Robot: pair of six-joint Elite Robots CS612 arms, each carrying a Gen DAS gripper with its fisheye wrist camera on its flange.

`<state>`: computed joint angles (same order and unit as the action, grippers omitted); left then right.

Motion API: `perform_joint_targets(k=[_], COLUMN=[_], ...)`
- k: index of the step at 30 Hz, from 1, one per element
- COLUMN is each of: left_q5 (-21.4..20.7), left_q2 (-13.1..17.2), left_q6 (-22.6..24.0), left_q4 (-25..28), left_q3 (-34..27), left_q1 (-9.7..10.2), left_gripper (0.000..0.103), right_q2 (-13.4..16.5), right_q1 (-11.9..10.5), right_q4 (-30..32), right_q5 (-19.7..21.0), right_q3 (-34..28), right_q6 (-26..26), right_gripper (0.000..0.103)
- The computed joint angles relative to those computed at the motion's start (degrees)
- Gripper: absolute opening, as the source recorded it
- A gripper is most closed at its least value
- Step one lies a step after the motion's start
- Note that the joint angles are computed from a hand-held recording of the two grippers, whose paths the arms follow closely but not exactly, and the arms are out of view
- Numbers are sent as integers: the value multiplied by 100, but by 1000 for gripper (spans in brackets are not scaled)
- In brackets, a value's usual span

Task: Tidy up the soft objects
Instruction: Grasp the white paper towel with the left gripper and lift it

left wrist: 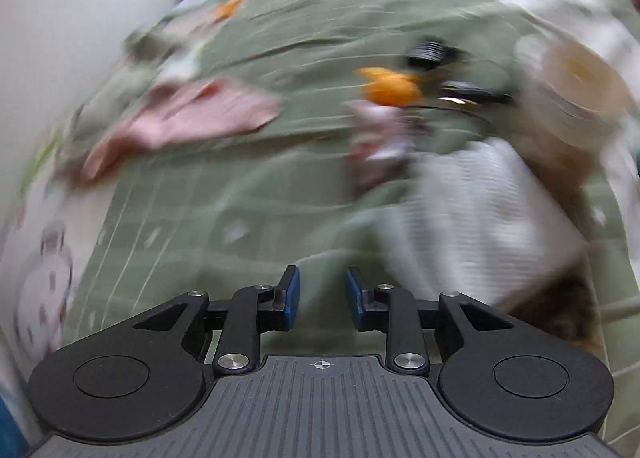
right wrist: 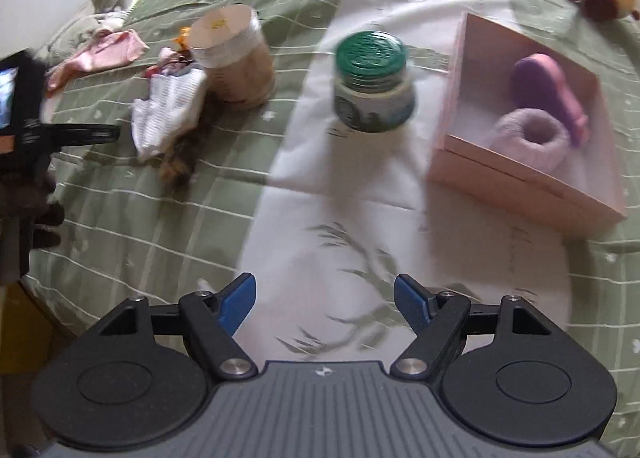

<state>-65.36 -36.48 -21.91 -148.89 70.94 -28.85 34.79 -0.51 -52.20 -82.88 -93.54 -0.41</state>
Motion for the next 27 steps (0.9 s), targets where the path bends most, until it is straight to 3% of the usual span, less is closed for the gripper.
perform_joint_targets(k=[3, 6, 7, 13, 16, 19, 21, 27], left_q5=[-1618, -3418, -3868, -4910, -4555, -3348, -2614, -1569], left_q2=[-165, 95, 198, 460, 365, 293, 312, 293], left_q6=[-1337, -2780, -2964, -2634, -1664, -1036, -682, -1270], left_q4=[-840, -1643, -1738, -2351, -1758, -838, -410, -288], left_q3=[362, 304, 223, -44, -204, -399, -527, -521], left_q1=[376, 685, 749, 733, 540, 262, 110, -12], left_gripper=[30, 30, 30, 30, 30, 31, 37, 45], right_q2=[-23, -39, -50, 0, 23, 46, 62, 71], right_q1=[47, 90, 96, 107, 93, 98, 103, 148], right_q4=[-223, -381, -374, -162, 18, 7, -30, -11], right_q5=[81, 7, 10, -31, -53, -84, -41, -163], right_q3=[107, 235, 269, 207, 220, 235, 234, 196], right_q6=[-24, 128, 201, 140, 191, 195, 104, -308], right_gripper=[77, 77, 77, 77, 77, 77, 77, 77])
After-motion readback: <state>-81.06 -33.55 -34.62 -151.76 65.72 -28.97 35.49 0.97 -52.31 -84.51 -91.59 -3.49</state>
